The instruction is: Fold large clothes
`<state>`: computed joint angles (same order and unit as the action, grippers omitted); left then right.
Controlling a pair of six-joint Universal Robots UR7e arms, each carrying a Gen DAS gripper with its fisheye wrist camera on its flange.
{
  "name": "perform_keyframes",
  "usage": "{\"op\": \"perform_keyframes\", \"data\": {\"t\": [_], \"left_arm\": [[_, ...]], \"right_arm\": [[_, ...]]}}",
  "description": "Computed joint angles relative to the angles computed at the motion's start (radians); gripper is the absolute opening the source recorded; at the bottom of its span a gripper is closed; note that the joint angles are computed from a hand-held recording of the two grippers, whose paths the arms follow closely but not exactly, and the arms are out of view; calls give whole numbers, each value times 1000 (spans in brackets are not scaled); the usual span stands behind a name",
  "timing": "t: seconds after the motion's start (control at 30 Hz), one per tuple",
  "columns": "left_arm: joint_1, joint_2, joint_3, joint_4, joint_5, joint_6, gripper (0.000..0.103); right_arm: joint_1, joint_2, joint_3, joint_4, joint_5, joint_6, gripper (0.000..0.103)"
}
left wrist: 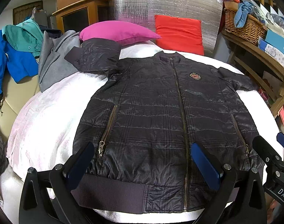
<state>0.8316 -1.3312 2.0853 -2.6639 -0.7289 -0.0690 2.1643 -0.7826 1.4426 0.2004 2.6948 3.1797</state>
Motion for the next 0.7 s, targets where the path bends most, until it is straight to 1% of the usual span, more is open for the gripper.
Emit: {"op": "perform_keyframes", "data": {"t": [0.3,0.4,0.47,0.53,0.63,0.7], "left_arm": [[-2,2,1,-3,3,1,103],[4,7,-2,-2,3,-1,103],[20,16,-11,4,-1,-9,103],[44,33,-29,29,-4,-35,103],[82,72,-64,89,2,-77,103],[94,99,-79,97,17,-66,103]], "right_arm": [[-3,0,-1,3,-4,1,103],[-8,-4,2,14,-19,14,103],[-23,-17,12,42,-64,45,103],[-51,-45,39,70,-149,97,103],[-102,-109,110,51,-272,153,103],[-137,-148,149,32,-323,170,103]]}}
